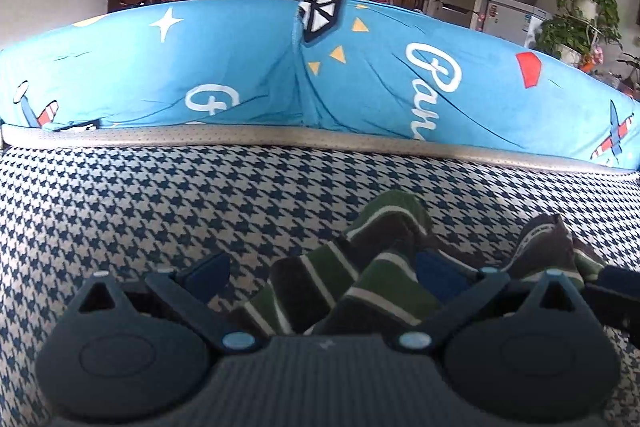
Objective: Fold clothes
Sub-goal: 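Grasp the garment with the left gripper while the right gripper holds its edge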
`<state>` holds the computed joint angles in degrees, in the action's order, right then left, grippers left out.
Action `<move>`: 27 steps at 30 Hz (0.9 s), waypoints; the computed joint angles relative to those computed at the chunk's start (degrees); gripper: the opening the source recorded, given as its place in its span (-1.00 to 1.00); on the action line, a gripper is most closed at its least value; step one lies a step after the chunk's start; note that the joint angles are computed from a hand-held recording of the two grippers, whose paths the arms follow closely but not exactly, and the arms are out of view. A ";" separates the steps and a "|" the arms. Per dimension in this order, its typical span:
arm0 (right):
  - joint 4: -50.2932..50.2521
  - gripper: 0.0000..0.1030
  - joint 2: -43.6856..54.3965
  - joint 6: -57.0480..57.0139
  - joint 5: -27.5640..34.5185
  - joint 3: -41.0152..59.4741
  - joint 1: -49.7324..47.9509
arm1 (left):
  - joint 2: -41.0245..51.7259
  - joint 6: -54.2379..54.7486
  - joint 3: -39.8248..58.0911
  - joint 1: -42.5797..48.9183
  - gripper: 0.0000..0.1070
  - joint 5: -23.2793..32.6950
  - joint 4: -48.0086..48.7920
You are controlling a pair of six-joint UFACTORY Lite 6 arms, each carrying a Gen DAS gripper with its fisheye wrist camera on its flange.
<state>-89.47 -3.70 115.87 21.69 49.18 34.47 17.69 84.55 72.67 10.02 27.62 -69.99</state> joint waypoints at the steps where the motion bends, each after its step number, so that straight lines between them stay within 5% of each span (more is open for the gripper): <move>1: 0.54 0.00 0.19 -0.12 0.20 0.17 -0.95 | 0.77 -0.74 0.89 -0.76 0.92 0.32 0.95; 16: 1.80 0.04 12.07 -0.47 -6.30 7.68 -11.98 | 16.89 -21.67 20.17 -7.46 0.91 2.99 21.25; 22: 2.94 -0.03 15.17 -2.95 -6.93 9.71 -13.04 | 20.42 -22.32 22.27 -7.92 0.48 2.88 21.51; 25: 4.34 -0.50 16.11 -4.51 -7.70 10.42 -13.45 | 19.80 -19.35 20.98 -8.01 0.08 2.12 18.71; 27: 4.00 -0.58 16.42 -4.29 -8.27 10.62 -13.59 | 19.19 -18.41 19.99 -8.25 -0.39 1.17 18.15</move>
<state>-85.47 12.72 111.58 13.42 59.80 20.88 36.88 66.14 92.67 1.77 28.79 -51.84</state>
